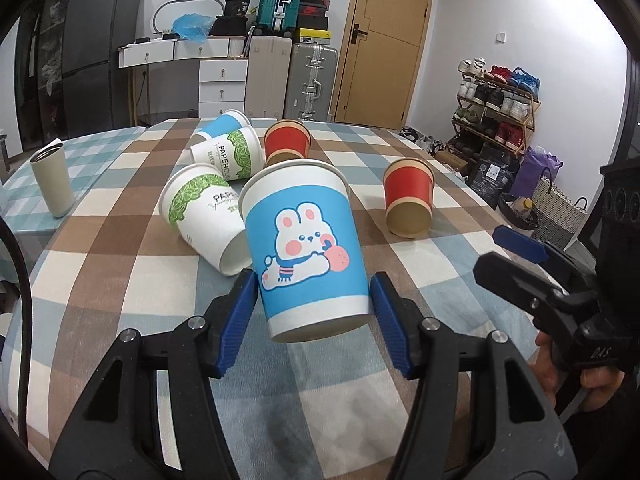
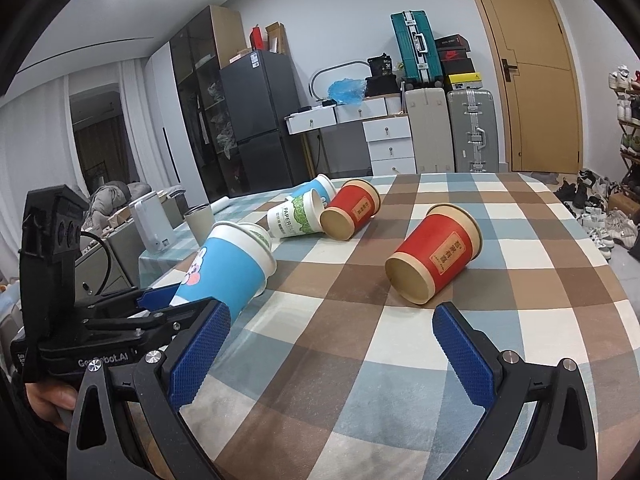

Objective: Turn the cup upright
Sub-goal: 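Lift the blue bunny cup with the left tool and carry it toward the right tool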

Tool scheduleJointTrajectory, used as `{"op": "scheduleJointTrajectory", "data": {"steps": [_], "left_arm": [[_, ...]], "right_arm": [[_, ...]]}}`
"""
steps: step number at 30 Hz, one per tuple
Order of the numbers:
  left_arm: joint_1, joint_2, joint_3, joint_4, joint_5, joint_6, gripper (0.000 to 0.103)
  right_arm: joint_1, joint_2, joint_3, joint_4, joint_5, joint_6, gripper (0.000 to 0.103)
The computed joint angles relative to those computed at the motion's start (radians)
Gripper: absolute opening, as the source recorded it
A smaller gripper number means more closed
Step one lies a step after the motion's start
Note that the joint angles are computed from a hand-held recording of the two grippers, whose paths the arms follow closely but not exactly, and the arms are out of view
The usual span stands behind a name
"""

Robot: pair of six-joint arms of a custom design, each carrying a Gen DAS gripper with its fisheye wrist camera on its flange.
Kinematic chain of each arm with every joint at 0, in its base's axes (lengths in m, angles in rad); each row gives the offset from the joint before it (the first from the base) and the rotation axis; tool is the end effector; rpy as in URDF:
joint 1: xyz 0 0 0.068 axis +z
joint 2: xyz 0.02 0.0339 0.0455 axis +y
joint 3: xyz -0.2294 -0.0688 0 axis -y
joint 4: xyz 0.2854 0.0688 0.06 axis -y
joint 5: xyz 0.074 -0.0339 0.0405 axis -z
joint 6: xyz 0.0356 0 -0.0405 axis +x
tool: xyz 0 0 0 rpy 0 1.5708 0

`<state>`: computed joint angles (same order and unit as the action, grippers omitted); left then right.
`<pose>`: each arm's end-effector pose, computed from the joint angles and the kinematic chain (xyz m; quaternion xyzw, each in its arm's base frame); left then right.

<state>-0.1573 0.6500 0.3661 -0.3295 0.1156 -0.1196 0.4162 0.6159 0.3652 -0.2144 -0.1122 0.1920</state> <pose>0.2143 -0.0381 0.1670 0.0433 0.8855 -0.1142 0.4484 0.2013 0.0933 0.1843 -0.1243 0.8411 0.2025 0.4859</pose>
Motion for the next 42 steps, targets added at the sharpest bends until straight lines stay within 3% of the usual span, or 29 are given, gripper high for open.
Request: {"op": "scheduleJointTrajectory", "data": {"steps": [7, 14, 31, 37, 40, 42], "left_arm": [[0.026, -0.167, -0.083, -0.087, 0.041, -0.010, 0.056], [-0.034, -0.234, -0.129, -0.110, 0.019, -0.057, 0.056], [-0.093, -0.193, -0.149, -0.073, -0.010, -0.082, 0.057], [-0.070, -0.179, -0.139, -0.073, 0.018, -0.083, 0.068], [-0.060, -0.228, -0.145, -0.093, 0.020, -0.078, 0.080], [-0.055, -0.279, -0.154, -0.114, 0.018, -0.070, 0.081]], "right_arm": [[0.043, -0.018, -0.016, -0.001, 0.035, -0.018, 0.103], [0.050, -0.003, -0.011, -0.002, 0.048, -0.027, 0.103], [0.043, -0.011, -0.015, -0.015, 0.042, -0.015, 0.103], [0.039, -0.007, -0.013, -0.011, 0.036, -0.010, 0.103], [0.034, -0.002, -0.012, -0.009, 0.029, -0.009, 0.103], [0.032, -0.003, -0.010, -0.011, 0.026, -0.007, 0.103]]}}
